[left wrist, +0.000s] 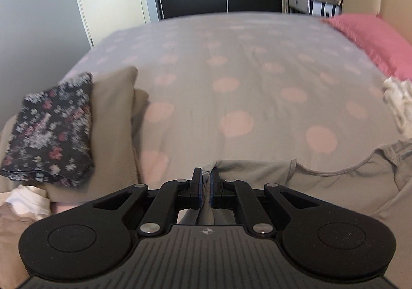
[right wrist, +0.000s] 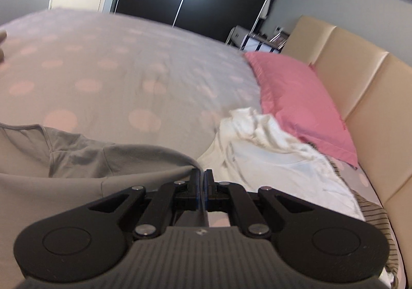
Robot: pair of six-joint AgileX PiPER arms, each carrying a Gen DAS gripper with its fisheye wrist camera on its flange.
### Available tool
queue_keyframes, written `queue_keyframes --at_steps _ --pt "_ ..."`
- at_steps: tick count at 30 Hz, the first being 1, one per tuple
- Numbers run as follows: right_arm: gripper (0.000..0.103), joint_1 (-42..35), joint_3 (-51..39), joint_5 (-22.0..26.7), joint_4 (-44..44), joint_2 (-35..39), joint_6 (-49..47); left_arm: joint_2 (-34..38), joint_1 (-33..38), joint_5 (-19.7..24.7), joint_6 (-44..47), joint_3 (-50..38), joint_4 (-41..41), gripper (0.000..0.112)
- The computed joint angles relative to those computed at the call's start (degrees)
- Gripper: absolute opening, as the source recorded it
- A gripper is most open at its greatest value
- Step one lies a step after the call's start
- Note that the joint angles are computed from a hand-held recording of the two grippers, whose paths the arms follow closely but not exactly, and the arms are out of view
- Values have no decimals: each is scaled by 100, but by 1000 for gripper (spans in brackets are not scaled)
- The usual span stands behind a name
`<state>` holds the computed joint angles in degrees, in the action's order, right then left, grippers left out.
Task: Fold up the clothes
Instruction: 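Lower the grey shirt onto the bed and open both grippers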
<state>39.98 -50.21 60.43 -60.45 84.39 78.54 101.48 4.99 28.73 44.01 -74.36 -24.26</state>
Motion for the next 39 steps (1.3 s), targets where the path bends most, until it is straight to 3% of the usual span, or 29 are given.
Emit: queue_keyframes --at_steps 5,11,14,18,21,25,30,36,39 --pt "5 -800 50 -1131 138 497 -725 666 -56 -125 -60 -168 192 4" --pt "11 -1008 604 -1779 -151 -254 -1125 838 139 -167 889 -57 -377 5" --pt "11 -1184 711 -2541 -102 -676 -1491 874 165 -77 1028 -120 -393 5" --pt "11 -1233 449 -3458 237 -236 -2424 885 200 -16 1530 -188 -690 9" --pt "11 -1168 222 -3716 396 228 -2825 745 336 47 2540 -87 -1319 24" --pt "11 -1201 21 -3956 733 618 -3419 760 427 408 3143 -258 -1577 28" --pt "13 -1440 -6 -4336 1924 715 -5178 1117 299 931 3158 -646 -1446 29" --pt "25 -1580 -261 -4489 3679 930 -7394 1384 86 985 2897 -801 -1305 29" --pt "24 -1588 -457 -4378 3879 1224 -7613 1452 16 965 2798 -808 -1237 26"
